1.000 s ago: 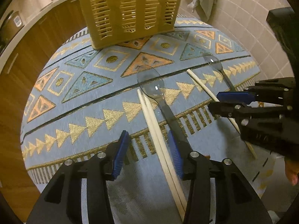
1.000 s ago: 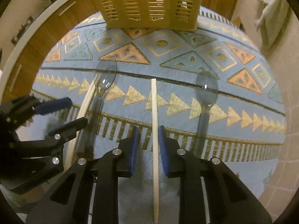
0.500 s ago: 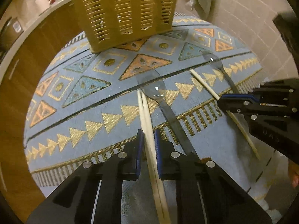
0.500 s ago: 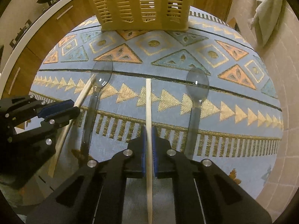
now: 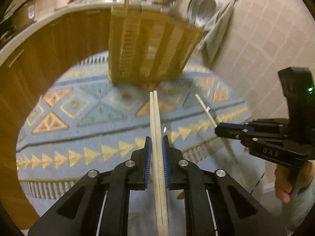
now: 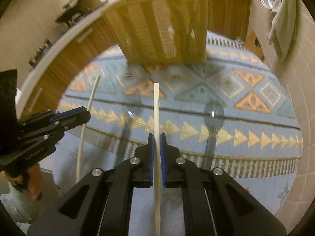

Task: Organize utensils
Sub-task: 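Lift both grippers with the chopsticks up toward the caddy, then lower the chopsticks into the caddy and open both grippers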

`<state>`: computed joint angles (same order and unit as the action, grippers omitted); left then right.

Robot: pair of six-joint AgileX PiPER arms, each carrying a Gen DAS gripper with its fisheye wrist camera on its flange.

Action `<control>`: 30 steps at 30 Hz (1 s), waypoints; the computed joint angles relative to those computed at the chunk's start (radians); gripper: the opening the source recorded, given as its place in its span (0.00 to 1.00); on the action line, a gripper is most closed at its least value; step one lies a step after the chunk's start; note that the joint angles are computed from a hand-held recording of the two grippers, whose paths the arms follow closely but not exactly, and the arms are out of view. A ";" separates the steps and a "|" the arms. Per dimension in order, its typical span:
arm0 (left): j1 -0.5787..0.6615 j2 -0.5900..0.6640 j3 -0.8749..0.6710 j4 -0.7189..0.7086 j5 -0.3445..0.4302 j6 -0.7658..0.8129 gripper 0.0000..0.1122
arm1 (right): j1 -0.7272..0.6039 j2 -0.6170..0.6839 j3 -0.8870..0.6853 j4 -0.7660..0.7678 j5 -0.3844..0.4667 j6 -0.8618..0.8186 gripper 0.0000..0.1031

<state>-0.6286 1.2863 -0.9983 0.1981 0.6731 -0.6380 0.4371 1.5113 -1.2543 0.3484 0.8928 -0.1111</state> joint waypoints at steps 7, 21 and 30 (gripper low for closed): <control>-0.039 -0.158 0.045 0.207 -0.198 -0.181 0.08 | -0.056 -0.058 -0.047 0.122 -0.023 -0.080 0.04; 0.015 0.000 -0.273 0.750 -0.290 -0.562 0.08 | -0.099 0.077 -0.448 0.171 -0.108 -0.092 0.04; 0.106 0.169 -0.442 0.879 -0.338 -0.676 0.08 | -0.087 0.283 -0.751 0.018 -0.198 0.061 0.04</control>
